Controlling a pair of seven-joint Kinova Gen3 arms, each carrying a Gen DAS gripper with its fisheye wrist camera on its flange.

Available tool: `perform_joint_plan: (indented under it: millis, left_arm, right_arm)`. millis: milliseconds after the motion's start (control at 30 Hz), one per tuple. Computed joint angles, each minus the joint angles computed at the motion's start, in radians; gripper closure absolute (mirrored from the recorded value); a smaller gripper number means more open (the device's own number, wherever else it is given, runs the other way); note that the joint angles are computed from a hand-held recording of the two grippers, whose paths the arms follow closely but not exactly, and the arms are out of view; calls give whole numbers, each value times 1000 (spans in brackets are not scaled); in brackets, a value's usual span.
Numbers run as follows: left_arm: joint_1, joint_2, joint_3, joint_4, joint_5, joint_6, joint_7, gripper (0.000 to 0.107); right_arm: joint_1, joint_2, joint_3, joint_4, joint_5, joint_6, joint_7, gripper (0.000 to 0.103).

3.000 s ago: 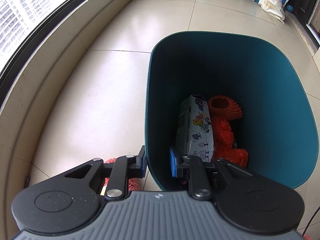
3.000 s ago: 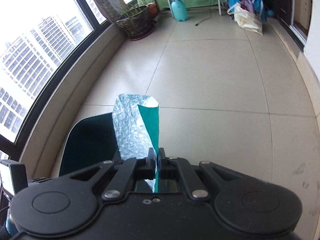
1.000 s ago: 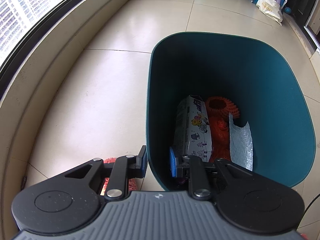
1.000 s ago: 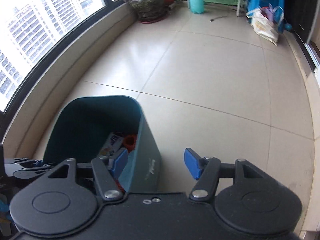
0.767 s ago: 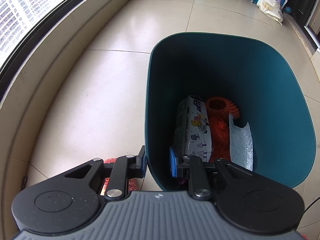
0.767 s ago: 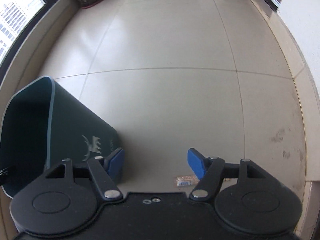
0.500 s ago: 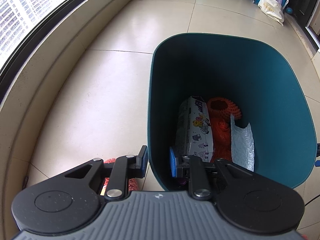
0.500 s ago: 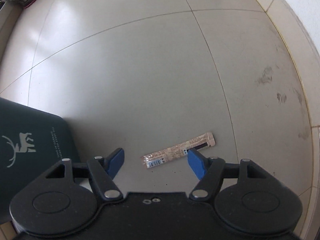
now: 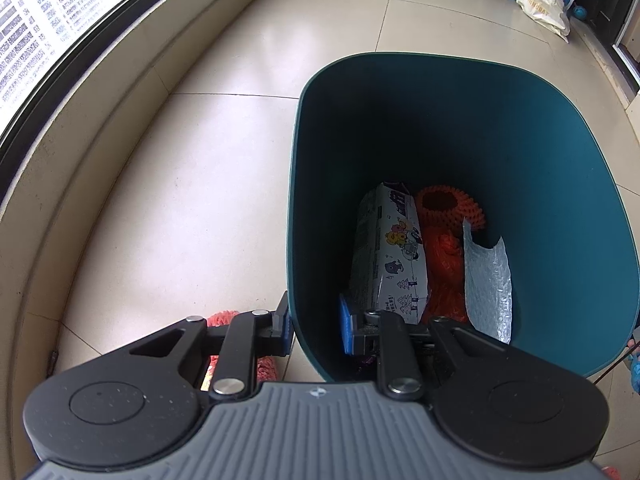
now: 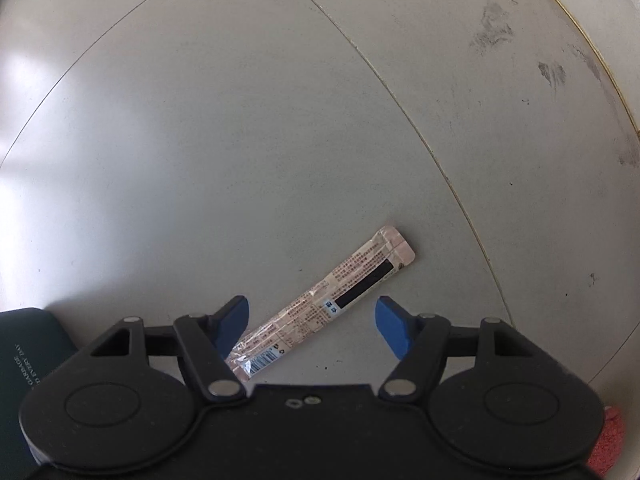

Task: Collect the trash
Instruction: 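Move the right gripper to the floor and grasp the beige wrapper stick, then carry the wrapper stick over the teal bin and open the right gripper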

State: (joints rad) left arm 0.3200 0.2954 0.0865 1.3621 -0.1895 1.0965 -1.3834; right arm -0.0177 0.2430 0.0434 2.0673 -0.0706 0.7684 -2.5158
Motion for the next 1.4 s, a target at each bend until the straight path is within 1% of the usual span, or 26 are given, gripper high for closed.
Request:
perform_joint_plan:
  millis: [100,233,300,367,467,533,633,733,833,867,933,1000,1133,1200,1233,1267,1333,1367,1400]
  left_arm:
    - [2,1,0,1,-4,2,-2,86]
    - [5,4,0,0,-8,3,1,86]
    - [5,8,-1,-6,-5,9,5,86]
    - [9,11,-3,-9,-9,11,13,86]
    - [14,9,-3,-4,-18,8,18,86]
    - [13,10,-3,-6,-17,9,19,86]
    - [12,10,-3,-5,-16,8,19,86]
    - [14,10,-3,-4,-20,7,21,86]
    - [13,8,-4,-1,-21,3,22,86]
    - [12,8,-4,-1,-20,3,22,86]
    - [11,7,-4,0,-19,0,23,86]
    - [13,4,-4,7,-24,-9,23,86]
    - [15,5,-5,10,-31,-12,30,86]
    - [11,3,-5,10,-25,-15,30,86]
    - [10,0,-5,11,-24,-18,31,86]
    - [8,-3,-5,11,-22,-21,32,86]
    - [5,-8,-4,13,-18,-24,32,86]
    - [3,-9,-3,13,-14,-25,29,86]
    - [1,-9,-2,13,-11,-24,27,86]
  right_arm:
    - [19,36,-3,-4,-2,-3,-23,34]
    - [42,71,-6,0,-35,-26,-7,35]
    - [34,88,-4,-10,-23,-19,-10,36]
    - [21,104,-7,-27,-10,1,-6,41]
    - [-24,114,-4,-47,40,21,-32,46]
    - [-33,113,-12,-54,60,23,-14,59]
    - [-64,104,-16,-47,92,15,-1,69]
    - [-122,84,0,-24,123,-7,3,73]
    - [-163,59,-10,8,176,-29,-5,78]
    - [-192,53,-9,7,194,-23,-24,78]
    - [-205,24,-20,30,213,-36,-29,80]
    - [-212,-17,-28,46,225,-28,-15,80]
    - [-229,-105,-61,24,273,40,-30,81]
    - [-231,-177,-90,-18,306,105,-16,81]
    - [-220,-203,-107,-47,300,133,12,81]
    - [-216,-244,-106,-94,302,162,52,81]
    - [-211,-294,-143,-186,294,233,118,81]
    - [-227,-320,-147,-232,293,259,155,81]
    - [-257,-332,-134,-278,296,270,182,81]
